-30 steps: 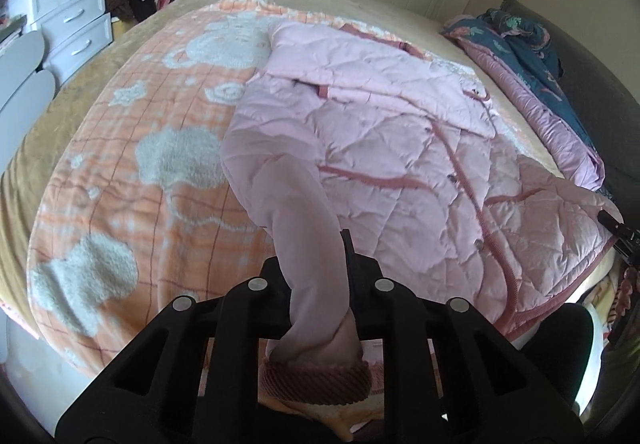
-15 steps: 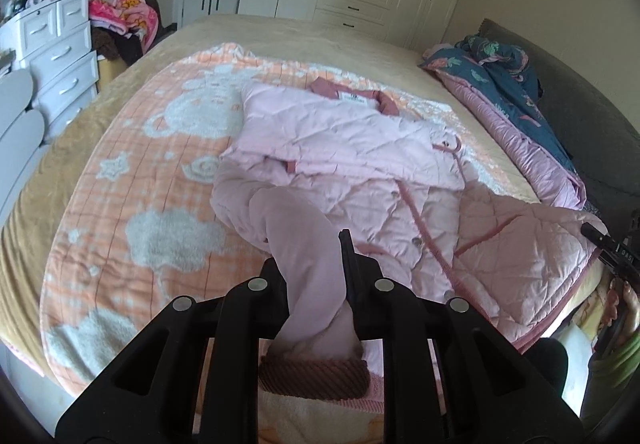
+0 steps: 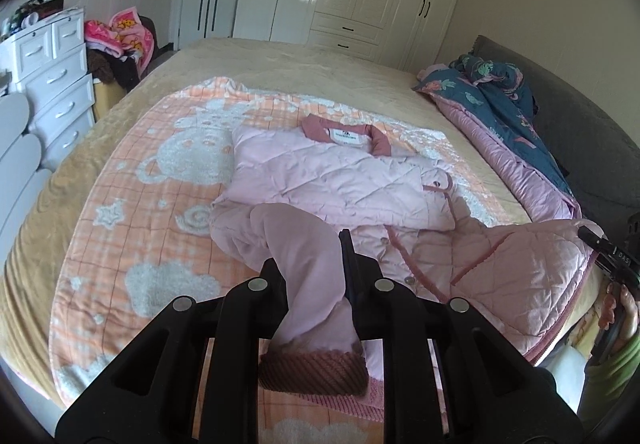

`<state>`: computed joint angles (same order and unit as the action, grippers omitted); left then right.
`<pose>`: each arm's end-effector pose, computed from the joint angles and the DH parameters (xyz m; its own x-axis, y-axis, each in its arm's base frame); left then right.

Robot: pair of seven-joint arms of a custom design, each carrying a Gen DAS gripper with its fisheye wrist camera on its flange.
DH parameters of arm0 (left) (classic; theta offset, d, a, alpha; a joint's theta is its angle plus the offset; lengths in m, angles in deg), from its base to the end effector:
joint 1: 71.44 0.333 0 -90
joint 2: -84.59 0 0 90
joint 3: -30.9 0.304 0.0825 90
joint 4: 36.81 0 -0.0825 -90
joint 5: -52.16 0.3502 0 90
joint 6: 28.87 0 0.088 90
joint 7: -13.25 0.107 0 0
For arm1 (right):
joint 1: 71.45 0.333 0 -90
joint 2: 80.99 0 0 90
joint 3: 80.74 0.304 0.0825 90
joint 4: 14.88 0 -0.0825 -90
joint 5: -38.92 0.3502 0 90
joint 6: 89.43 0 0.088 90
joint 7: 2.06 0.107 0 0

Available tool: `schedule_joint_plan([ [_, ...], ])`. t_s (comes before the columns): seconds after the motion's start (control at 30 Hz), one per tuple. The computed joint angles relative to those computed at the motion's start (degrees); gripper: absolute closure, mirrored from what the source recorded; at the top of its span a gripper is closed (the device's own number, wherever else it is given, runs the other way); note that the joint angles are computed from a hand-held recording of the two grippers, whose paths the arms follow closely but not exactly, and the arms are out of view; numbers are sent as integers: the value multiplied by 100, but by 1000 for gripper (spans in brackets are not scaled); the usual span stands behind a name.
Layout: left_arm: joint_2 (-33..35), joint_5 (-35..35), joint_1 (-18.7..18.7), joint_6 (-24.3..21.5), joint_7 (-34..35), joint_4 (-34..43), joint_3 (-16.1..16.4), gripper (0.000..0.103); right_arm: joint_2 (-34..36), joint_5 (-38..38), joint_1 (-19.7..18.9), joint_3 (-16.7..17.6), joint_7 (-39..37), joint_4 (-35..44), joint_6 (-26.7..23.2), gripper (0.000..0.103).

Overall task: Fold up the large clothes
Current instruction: 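Lift the hem with both grippers and fold it over toward the collar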

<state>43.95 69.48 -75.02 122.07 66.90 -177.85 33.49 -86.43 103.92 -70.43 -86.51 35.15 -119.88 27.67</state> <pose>0.3623 -0.0088 0.6341 0.3033 -0.9258 0.2256 -0.5488 -0.3633 -0.7529 0.5360 0.0031 0.6228 0.5835 -0.6297 -0.5129 -0.6747 -0.0244 -0.7377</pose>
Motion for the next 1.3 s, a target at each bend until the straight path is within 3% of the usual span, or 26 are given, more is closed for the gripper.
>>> schedule_joint_plan([
  [0.57, 855, -12, 297, 394, 227, 935, 116, 92, 950, 16, -69, 289, 519, 1503, 216, 87],
  [0.97, 1453, 326, 774, 769, -47, 1436, -64, 92, 1752, -120, -175, 622, 941, 2531, 562, 88],
  [1.3, 2002, 764, 1150, 880, -461, 1834, -222, 92, 2778, -714, -267, 960, 1748, 3861, 616, 88],
])
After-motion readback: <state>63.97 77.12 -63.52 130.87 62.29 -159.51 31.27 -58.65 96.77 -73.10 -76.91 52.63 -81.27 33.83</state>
